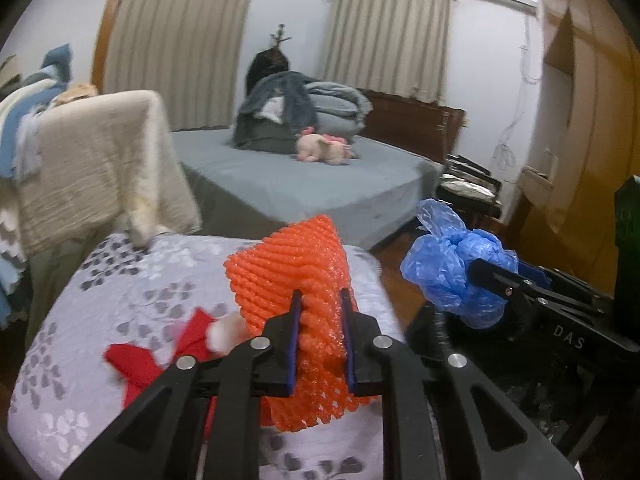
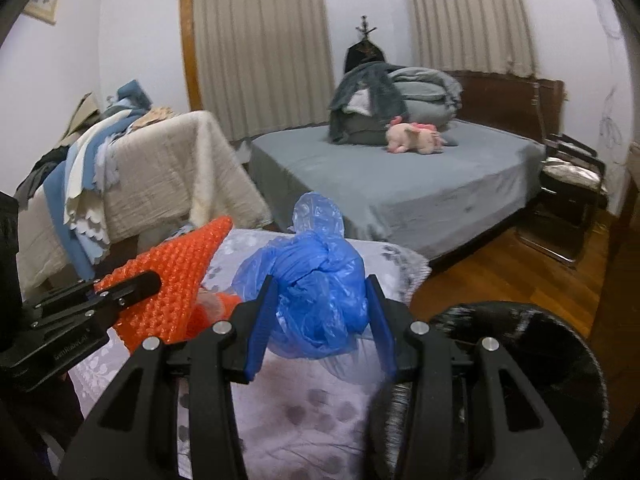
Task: Collect trash
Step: 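Carry the orange net and blue bag in both tools over the bin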
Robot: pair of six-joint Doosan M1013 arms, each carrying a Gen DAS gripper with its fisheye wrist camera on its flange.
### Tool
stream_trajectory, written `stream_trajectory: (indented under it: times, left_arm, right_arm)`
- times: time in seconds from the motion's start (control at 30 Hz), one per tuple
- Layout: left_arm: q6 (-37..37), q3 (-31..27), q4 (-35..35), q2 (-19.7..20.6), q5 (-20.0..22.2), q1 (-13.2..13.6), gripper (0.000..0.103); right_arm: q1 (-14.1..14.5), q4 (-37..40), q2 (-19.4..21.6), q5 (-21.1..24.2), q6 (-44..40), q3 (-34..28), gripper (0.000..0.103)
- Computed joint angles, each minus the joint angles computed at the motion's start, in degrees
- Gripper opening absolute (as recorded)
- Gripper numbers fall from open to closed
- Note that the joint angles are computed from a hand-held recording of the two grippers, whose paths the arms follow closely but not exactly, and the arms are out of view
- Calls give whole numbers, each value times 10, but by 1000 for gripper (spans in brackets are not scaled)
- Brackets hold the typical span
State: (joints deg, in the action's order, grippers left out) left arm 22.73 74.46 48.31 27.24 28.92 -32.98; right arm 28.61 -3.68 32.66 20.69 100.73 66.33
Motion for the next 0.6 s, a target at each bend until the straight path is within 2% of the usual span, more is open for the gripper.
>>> stream_trajectory:
  times: [0.2,0.47,0.6]
  left_arm:
    - [78,-34,-59,22,-27,-11,17]
    - [227,-87,-191,58,-50,-25,17]
    - [309,-118,-261,78,-52,-32,17]
  right_arm:
    - [-13,-120,-29,-8,133,44,43]
    - [-30,-290,-61,3,325,97,43]
    - [-39,-350,-71,18,399,117,43]
